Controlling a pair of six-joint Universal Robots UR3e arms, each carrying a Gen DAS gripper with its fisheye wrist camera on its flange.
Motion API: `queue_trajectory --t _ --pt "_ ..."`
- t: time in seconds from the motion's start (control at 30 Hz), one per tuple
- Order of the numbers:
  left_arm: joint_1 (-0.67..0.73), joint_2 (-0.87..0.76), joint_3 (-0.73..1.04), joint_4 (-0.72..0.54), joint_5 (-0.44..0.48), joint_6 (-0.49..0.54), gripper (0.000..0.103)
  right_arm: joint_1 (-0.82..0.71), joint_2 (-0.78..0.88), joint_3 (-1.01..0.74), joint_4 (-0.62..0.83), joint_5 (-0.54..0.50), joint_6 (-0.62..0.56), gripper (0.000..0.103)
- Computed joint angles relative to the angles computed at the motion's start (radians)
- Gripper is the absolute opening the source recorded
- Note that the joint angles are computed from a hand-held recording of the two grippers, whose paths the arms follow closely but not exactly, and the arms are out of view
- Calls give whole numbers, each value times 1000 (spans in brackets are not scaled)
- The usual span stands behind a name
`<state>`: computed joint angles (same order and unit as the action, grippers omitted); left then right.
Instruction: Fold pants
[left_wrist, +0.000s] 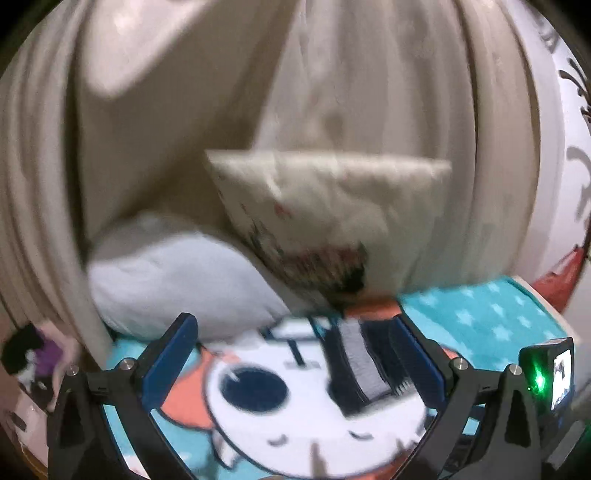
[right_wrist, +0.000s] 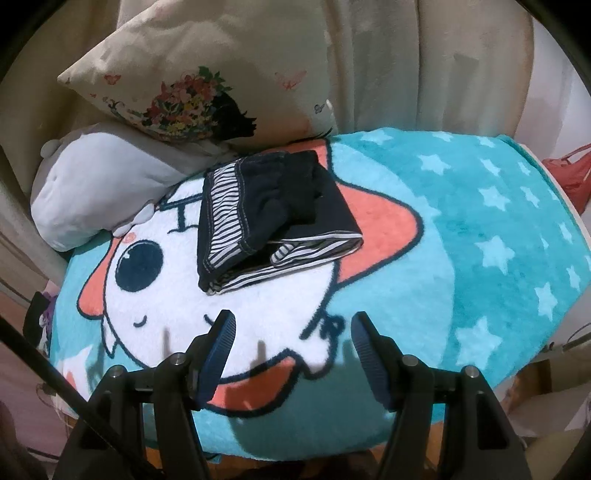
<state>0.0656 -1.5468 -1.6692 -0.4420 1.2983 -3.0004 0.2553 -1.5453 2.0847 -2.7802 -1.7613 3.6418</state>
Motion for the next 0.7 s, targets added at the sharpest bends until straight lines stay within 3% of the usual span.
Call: queue_trajectory --t 0.1,0.3,0.7 --pt "-9 -61 99 -159 24 -6 103 2 -9 0 5 -25 6 70" --pt "-3 -65 28 -160 41 -2 103 22 8 -31 12 -74 -6 74" --pt "29 -109 53 -247 -56 29 103 61 136 -178 75 -82 -57 76"
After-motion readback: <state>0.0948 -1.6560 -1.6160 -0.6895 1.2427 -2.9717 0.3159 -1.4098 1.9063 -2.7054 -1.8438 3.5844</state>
